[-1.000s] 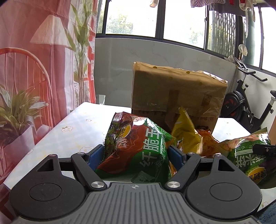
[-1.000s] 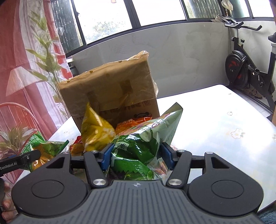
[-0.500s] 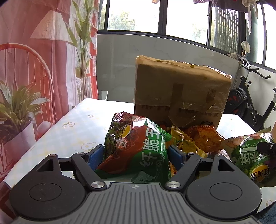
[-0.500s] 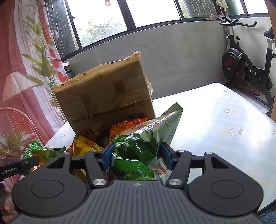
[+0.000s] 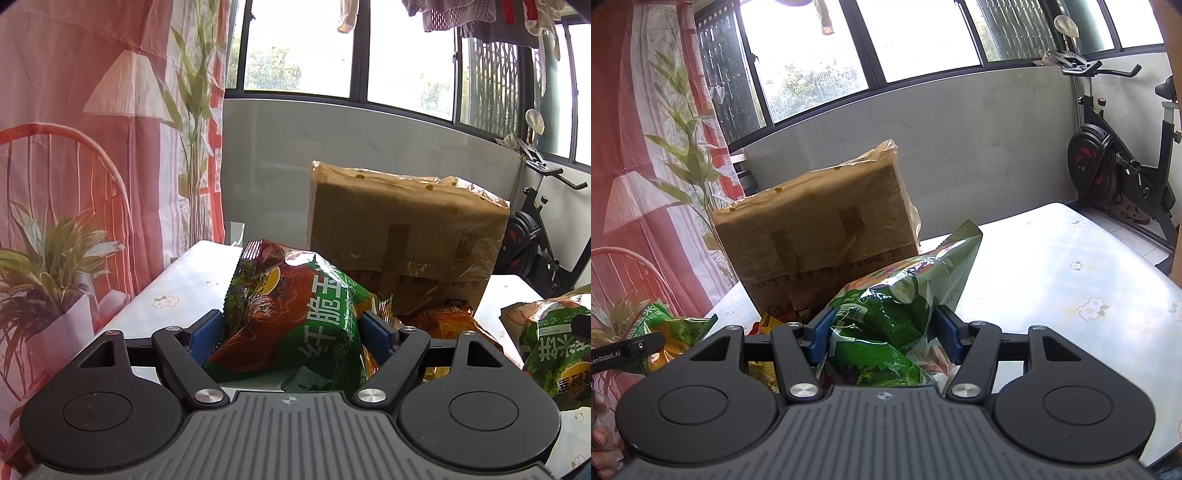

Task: Organize snacks
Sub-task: 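Lift both held bags and carry them up over the cardboard box, then lower both bags into the box and open both tools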

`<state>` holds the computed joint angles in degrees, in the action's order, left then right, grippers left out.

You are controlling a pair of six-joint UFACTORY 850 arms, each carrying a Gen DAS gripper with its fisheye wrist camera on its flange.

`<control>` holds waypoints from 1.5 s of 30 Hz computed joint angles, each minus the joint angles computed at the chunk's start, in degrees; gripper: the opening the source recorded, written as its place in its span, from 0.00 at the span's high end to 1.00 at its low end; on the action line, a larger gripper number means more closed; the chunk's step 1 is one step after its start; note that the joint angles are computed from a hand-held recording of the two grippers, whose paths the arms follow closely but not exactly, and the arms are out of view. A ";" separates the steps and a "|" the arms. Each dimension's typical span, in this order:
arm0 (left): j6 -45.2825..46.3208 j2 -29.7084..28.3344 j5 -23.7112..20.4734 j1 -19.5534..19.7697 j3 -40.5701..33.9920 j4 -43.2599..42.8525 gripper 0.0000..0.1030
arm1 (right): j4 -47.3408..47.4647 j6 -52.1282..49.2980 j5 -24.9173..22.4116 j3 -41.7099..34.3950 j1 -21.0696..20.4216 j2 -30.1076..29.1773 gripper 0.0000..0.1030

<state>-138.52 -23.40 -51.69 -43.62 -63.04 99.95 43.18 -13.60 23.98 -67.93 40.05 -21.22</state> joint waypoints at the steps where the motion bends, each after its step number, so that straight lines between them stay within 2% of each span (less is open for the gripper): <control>1: 0.40 0.27 -0.43 0.13 -0.11 0.39 0.20 | -0.36 -0.21 0.47 -0.16 -0.11 0.07 0.42; 7: 3.31 0.95 -2.32 1.22 -2.00 3.72 0.20 | -3.13 -1.48 3.44 -2.20 -1.06 -0.16 0.42; 12: 5.42 0.23 -2.30 2.40 -4.87 5.41 0.20 | -4.92 -2.07 3.87 -5.47 -2.20 -1.54 0.42; 21: 10.63 -2.62 -0.49 4.52 -11.74 6.30 0.20 | -9.90 -0.24 4.54 -11.21 -3.91 -3.88 0.42; 26: 12.76 -4.57 1.78 6.00 -16.20 6.73 0.20 | -11.32 -0.86 3.16 -15.19 -5.00 -5.56 0.42; 31: 18.31 -8.04 3.65 7.41 -23.55 6.13 0.20 | -12.05 -1.97 1.28 -20.19 -6.16 -8.04 0.42; 36: 26.73 -13.73 5.55 8.85 -34.01 2.96 0.20 | -15.33 -0.10 -0.62 -25.68 -7.30 -11.00 0.43; 42: 40.68 -23.37 7.29 10.68 -50.61 -4.81 0.19 | -18.21 -0.43 -3.36 -35.17 -8.48 -16.78 0.43; 45: 50.44 -29.67 6.89 11.57 -61.26 -10.79 0.19 | -18.89 -2.40 -7.15 -43.50 -9.03 -22.08 0.43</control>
<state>-88.08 -53.07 -44.80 -32.06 -124.30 89.16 24.29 -16.00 16.83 -111.43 31.02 -43.30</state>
